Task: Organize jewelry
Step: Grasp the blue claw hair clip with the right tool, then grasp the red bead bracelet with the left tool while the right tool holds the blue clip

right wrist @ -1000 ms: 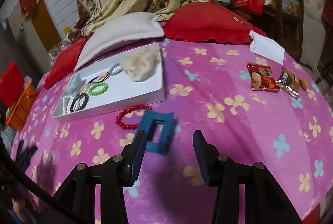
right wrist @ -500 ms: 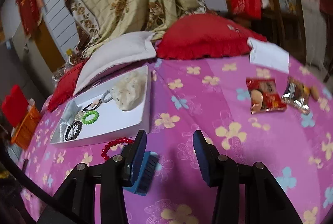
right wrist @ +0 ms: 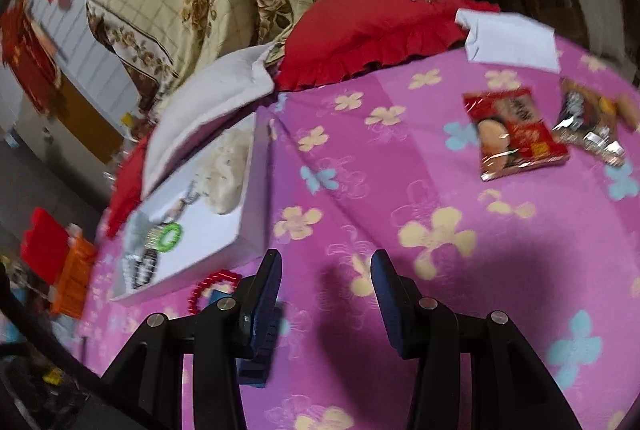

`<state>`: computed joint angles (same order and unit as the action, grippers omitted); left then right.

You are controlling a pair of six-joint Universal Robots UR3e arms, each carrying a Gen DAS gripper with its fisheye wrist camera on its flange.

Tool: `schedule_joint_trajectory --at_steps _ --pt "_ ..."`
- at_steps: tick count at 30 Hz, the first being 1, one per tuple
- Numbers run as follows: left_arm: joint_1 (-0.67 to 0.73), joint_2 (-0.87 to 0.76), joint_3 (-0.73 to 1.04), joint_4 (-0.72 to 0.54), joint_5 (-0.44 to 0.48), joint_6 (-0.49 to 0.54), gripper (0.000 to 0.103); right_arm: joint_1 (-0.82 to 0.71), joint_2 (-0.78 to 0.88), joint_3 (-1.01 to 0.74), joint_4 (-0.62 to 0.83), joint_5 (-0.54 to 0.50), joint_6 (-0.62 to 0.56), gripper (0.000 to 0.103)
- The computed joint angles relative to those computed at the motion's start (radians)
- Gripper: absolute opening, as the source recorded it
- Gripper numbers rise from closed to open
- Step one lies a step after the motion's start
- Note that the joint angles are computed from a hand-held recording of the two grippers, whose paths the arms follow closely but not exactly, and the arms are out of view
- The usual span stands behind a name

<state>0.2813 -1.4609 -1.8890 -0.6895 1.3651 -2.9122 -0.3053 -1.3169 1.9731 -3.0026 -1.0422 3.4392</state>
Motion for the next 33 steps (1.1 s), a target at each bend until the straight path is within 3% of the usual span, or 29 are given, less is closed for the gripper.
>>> schedule_joint_trajectory --at_steps 7,11,15,18,21,24,27,29,33 --pt "0.002 0.007 -0.025 0.03 -0.001 0.015 0.06 -0.006 0.091 -0.047 -0.002 0.161 0.028 0.044" --pt "-0.004 0.005 -0.027 0.035 -0.004 0.027 0.06 0.045 0.135 -0.115 0.072 0.214 -0.02 0.044" --pt "0.004 0.001 -0.007 0.02 -0.014 0.025 0.06 0.132 0.137 -0.18 0.171 0.13 -0.112 0.045" --pt "-0.001 -0.02 0.035 0.003 -0.023 0.018 0.06 0.206 0.117 -0.214 0.212 -0.013 -0.171 0.045" --pt "-0.032 -0.065 0.111 -0.043 -0.037 0.015 0.06 0.212 0.097 -0.205 0.24 -0.04 -0.198 0.045" --pt "-0.102 -0.17 0.26 -0.137 -0.084 0.012 0.06 0.183 0.085 -0.179 0.243 -0.01 -0.191 0.045" --pt "-0.189 -0.3 0.409 -0.192 -0.111 -0.003 0.06 0.187 0.058 -0.168 0.256 -0.07 -0.206 0.045" --pt "-0.256 -0.384 0.496 -0.197 -0.08 -0.006 0.06 0.206 0.046 -0.168 0.256 -0.137 -0.218 0.045" --pt "-0.363 -0.576 0.712 -0.25 -0.015 -0.019 0.06 0.199 0.024 -0.149 0.251 -0.158 -0.234 0.046"
